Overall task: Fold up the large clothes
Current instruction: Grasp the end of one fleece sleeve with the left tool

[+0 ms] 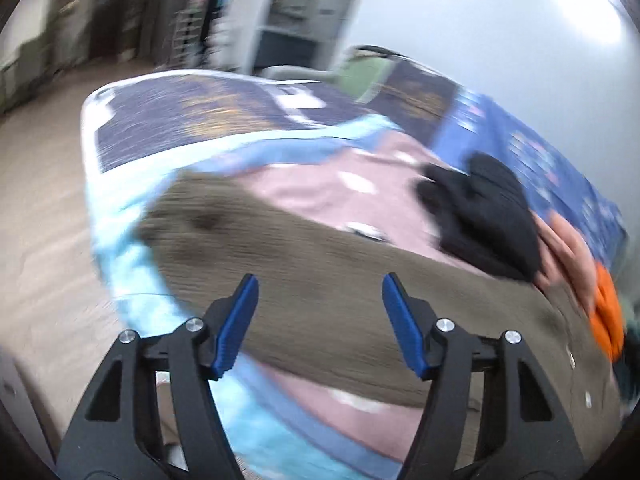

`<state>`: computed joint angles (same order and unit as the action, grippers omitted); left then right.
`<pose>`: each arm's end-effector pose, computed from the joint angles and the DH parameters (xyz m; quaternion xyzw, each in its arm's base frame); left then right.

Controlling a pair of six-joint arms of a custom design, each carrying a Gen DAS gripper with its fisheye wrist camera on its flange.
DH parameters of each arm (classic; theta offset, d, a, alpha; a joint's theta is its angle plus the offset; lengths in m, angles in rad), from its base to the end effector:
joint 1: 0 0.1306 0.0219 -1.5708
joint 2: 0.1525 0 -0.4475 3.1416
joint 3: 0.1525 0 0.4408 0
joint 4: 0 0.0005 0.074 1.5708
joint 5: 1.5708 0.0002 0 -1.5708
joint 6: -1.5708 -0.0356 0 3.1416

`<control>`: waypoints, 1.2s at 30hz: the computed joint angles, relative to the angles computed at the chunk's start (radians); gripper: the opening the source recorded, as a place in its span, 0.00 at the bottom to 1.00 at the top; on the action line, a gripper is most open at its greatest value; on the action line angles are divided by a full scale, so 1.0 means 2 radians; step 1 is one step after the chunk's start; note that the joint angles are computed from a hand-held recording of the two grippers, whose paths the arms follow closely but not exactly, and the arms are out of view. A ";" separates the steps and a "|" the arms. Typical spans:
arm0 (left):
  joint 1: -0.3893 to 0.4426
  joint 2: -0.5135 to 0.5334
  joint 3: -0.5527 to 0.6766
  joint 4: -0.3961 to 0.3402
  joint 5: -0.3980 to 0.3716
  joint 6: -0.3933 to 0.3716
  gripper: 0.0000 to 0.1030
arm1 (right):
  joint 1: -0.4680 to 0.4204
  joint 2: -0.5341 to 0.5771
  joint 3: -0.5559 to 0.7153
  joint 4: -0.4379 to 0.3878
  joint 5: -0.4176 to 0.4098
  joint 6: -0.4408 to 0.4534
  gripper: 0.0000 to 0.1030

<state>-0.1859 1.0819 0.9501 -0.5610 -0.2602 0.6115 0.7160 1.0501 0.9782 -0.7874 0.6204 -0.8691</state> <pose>0.3892 -0.0644 0.4257 -0.2434 0.8656 -0.0554 0.4340 0.2912 0.2253 0.4383 0.1743 0.8819 0.0353 0.4366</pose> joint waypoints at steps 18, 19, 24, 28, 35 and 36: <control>0.155 0.049 -0.031 0.025 0.141 0.069 0.45 | 0.001 0.005 0.006 -0.003 0.005 0.010 0.99; 0.155 0.052 -0.030 0.028 0.142 0.069 0.37 | 0.001 0.005 0.006 -0.003 0.004 0.008 0.99; 0.147 0.045 -0.031 0.045 0.129 0.057 0.16 | 0.003 0.006 0.007 -0.003 0.003 0.009 0.99; 0.142 0.049 -0.022 0.032 0.116 0.052 0.16 | 0.005 0.005 0.008 -0.002 0.003 0.011 0.99; 0.128 0.053 -0.015 0.011 0.068 0.044 0.25 | 0.006 0.003 0.005 -0.003 0.001 0.006 0.99; 0.128 0.052 -0.015 0.011 0.066 0.044 0.25 | 0.006 0.002 0.004 -0.003 0.000 0.006 0.99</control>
<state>0.0703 1.1855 0.9196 -0.5397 -0.1289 0.6991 0.7278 1.0549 0.9865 -0.7927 0.6195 -0.8568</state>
